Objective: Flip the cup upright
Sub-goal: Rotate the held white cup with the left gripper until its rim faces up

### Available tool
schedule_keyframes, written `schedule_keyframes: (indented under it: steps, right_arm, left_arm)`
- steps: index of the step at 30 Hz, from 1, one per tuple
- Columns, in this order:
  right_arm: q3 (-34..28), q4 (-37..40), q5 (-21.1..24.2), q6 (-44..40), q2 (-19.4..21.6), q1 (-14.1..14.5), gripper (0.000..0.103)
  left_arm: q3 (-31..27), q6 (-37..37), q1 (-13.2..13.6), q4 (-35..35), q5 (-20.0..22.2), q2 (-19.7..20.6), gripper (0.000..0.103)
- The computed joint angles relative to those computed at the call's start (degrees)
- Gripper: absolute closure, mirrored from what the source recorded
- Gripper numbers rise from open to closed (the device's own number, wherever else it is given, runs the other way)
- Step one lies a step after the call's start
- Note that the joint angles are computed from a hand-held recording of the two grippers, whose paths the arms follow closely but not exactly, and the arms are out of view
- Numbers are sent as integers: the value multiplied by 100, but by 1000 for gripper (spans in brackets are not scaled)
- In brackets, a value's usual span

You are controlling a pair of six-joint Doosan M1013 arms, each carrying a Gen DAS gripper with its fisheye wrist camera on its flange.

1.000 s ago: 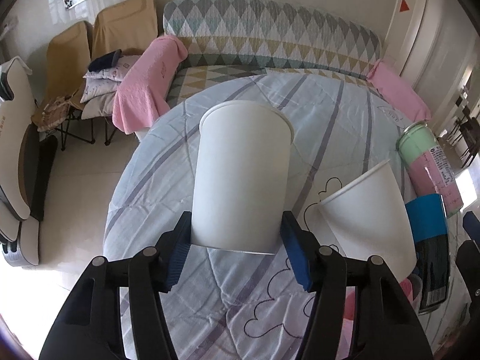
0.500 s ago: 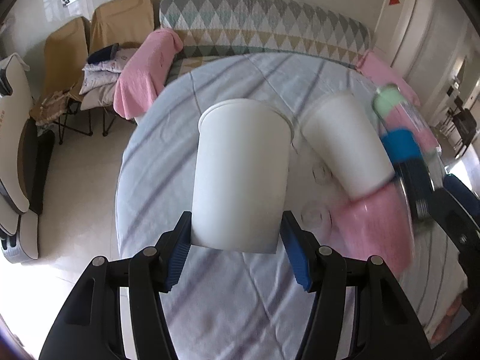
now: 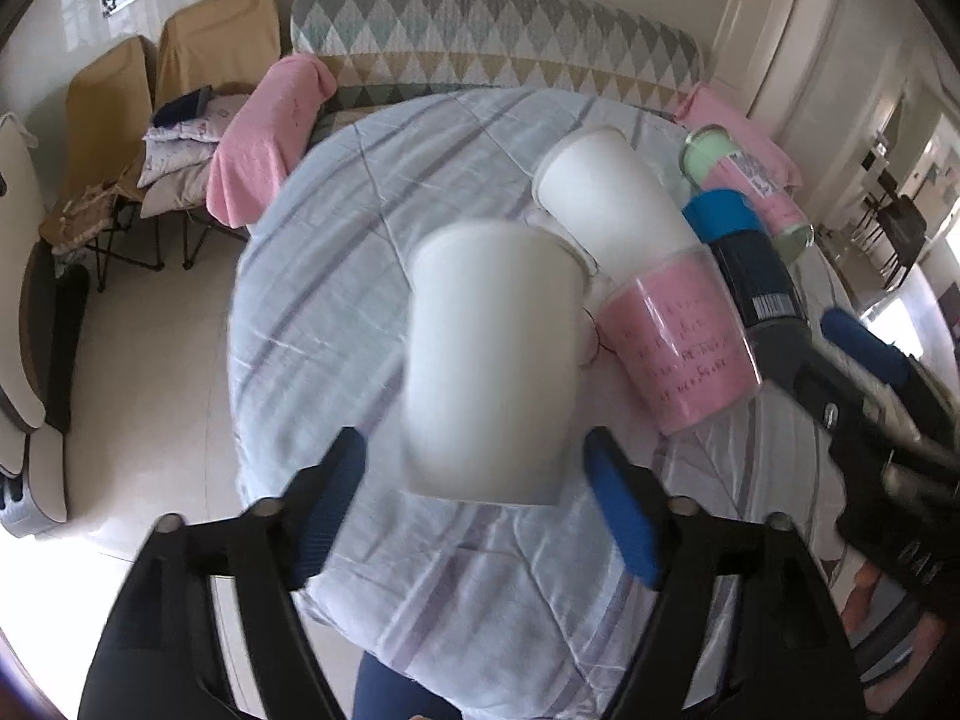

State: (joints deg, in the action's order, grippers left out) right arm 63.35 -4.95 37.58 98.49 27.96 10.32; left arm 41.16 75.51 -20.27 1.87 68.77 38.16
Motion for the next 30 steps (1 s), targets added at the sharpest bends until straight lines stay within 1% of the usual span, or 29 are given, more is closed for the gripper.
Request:
schedule_keyframes:
  steps: [2,4,6,8,11,13,15,16,17,18,19,22,23,27,28,30]
  right_arm:
    - [68,-20,-27,5,-37,2,20]
    - [119,-21,-39,6,-60,3,20]
    - [183,21,-84,-43,-87,-7,20]
    - [206,85,-63,-116,-95,-7,20]
    - [193,234,-25,-306,-69,12,20]
    - [179,314,-3,-445,-46,32,20]
    - [124,437,52,-637,2,43,20]
    - [91,494,87,-713,26,45,20]
    - [76,595,75,-819,46,46,20]
    - [69,657,87,-884,58,45,20]
    - [19,705,151,-944,92,44,20]
    - [-33,831,204,-1074,144,49,20]
    - [-44,916,205,-1155,158,41,20]
    - [-18,973,129,-1181,152,40,20]
    - [-11,984,124,-1168,147,36,20]
    - [15,1031,111,-1179,130,32,20]
  left_arm:
    - [-101,61,31,-96,1,28,15]
    - [-316,81,77,-231,98,127,13]
    - [-619,91,69,-70,231,290,12]
    - [-1023,154,63,6,510,518,12]
    - [-1857,263,85,-76,1154,988,12]
    - [-2065,306,85,-120,1260,1114,12]
    - [-2092,318,63,-29,1202,1134,15]
    - [-2079,319,58,-6,1163,1127,20]
    - [-2013,301,63,-37,1097,1092,28]
    - [-1875,304,83,-108,974,1020,30]
    - [-1806,303,82,-99,903,981,32]
    - [-1295,258,73,-6,362,701,34]
    - [-1180,232,74,-3,228,638,37]
    - [-848,214,69,-34,-195,455,42]
    - [-832,230,62,-17,-203,448,43]
    - [-1011,329,60,-20,60,548,43]
